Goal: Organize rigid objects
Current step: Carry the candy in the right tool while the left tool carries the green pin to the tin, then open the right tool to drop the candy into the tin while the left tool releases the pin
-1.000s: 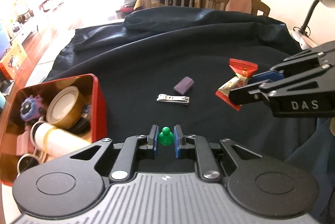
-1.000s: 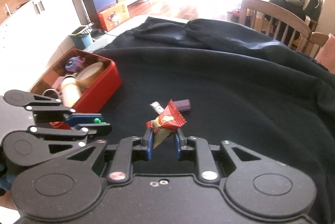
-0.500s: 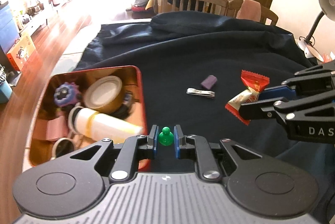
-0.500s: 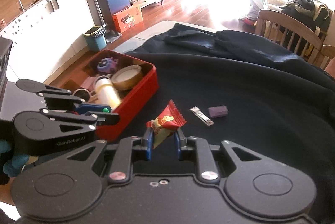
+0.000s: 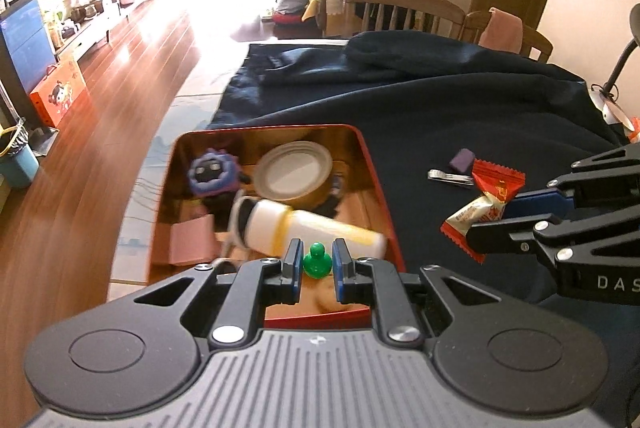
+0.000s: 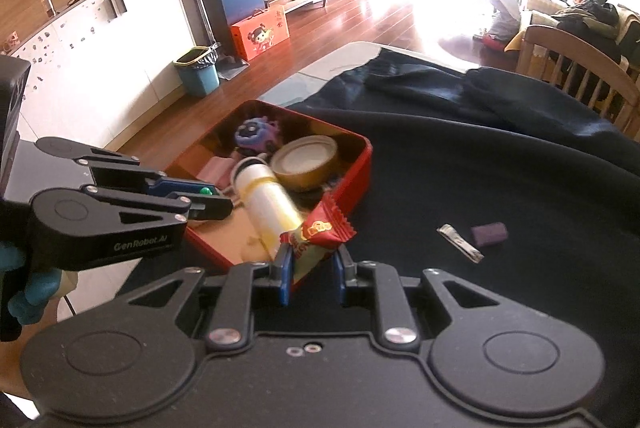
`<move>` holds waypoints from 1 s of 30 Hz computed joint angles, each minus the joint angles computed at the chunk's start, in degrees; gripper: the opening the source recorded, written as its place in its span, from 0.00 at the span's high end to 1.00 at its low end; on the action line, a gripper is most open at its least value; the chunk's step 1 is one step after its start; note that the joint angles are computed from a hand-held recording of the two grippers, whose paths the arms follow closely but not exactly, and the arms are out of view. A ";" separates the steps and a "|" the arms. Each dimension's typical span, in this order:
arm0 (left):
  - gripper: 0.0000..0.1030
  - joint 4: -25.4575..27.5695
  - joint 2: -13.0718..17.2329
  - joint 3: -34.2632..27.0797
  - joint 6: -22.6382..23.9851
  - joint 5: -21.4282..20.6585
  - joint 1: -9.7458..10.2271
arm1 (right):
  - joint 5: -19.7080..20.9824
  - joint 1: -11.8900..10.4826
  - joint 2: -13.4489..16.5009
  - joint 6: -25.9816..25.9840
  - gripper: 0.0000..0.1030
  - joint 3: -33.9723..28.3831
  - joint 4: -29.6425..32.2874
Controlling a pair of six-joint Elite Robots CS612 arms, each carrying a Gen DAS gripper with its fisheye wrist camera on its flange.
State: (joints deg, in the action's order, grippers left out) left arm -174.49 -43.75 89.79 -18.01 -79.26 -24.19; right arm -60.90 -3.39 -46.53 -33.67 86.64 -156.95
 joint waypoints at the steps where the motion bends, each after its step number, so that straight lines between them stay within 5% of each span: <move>1: 0.86 -0.05 -0.01 0.06 0.08 -0.16 0.26 | -0.14 0.27 0.09 0.15 0.81 -0.12 0.06; 19: 0.86 2.82 2.52 -3.80 2.16 -2.91 5.07 | -7.86 5.16 5.29 4.59 0.80 -7.74 0.97; 30: 0.86 6.28 5.90 -9.30 5.07 -3.77 5.79 | -12.04 6.07 7.62 4.51 0.80 -11.32 4.19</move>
State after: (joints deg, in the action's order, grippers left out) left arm -168.21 -37.85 80.49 -12.94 -83.03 -18.40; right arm -72.94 2.68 -38.91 -29.16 75.32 -152.76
